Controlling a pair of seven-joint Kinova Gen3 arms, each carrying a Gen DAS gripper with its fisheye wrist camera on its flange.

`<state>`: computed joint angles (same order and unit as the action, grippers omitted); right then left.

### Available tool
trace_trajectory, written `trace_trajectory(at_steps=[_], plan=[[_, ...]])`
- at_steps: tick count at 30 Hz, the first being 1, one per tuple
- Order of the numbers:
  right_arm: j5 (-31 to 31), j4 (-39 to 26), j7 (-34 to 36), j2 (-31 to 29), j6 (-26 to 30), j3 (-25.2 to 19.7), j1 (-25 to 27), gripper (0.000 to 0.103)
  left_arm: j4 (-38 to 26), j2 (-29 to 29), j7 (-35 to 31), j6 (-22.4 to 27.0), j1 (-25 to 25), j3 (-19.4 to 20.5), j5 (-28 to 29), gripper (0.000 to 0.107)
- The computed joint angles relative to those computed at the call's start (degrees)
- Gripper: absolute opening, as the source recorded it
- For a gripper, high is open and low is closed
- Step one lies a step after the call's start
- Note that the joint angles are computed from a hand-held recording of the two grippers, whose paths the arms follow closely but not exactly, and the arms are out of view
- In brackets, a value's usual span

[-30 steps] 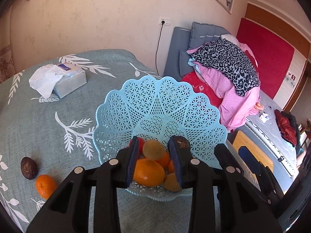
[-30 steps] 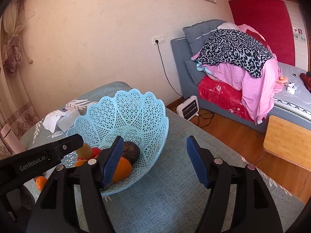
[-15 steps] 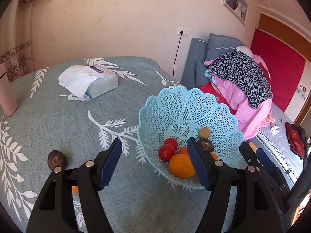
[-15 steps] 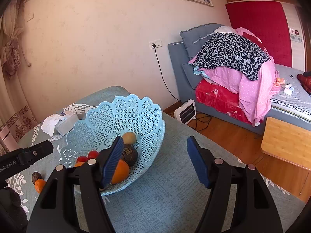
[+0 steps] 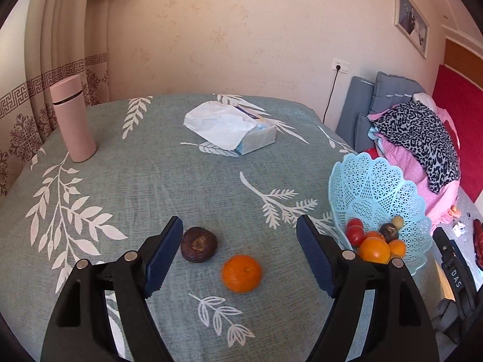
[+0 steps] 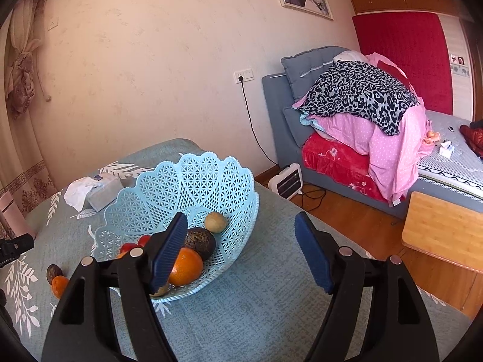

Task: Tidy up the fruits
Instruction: 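Withdraw both tools from the basket toward the brown fruit and orange, then grasp the dark brown fruit with the left tool while the right grasps the orange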

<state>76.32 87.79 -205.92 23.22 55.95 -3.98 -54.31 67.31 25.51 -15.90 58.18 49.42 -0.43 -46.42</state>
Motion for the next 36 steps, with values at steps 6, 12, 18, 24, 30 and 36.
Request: trace_trajectory(at_steps=[6,12,18,24,30,36], plan=[[0.41,-0.39,0.38,0.37,1.33,0.08,-0.74,0.075,3.61,-1.23,2.19,0.07,-2.10,0.15,0.94,0.077],[0.48,-0.47,0.68,0.40,1.62,-0.05,-0.83,0.075,3.46,0.31,-0.38,-0.58,-4.73,1.27,4.68,0.072],[0.40,-0.42,1.16,0.27,1.31,-0.12,-0.85,0.075,3.18,1.72,-3.37,-2.29,-6.66,1.03,8.88,0.058],[0.56,-0.32,1.38,0.20,0.95,-0.16,-0.76,0.075,4.28,1.37,-4.92,-5.62,-8.44,0.52,12.53,0.043],[1.53,-0.35,1.06,0.40,1.74,-0.01,-1.33,0.075,5.09,0.44,-2.42,-4.83,-6.39,-0.88,11.15,0.039],[2.63,-1.29,2.40,1.22,4.95,-0.21,-2.81,0.075,5.74,-0.71,4.09,-0.56,-3.10,-1.88,4.49,0.039]])
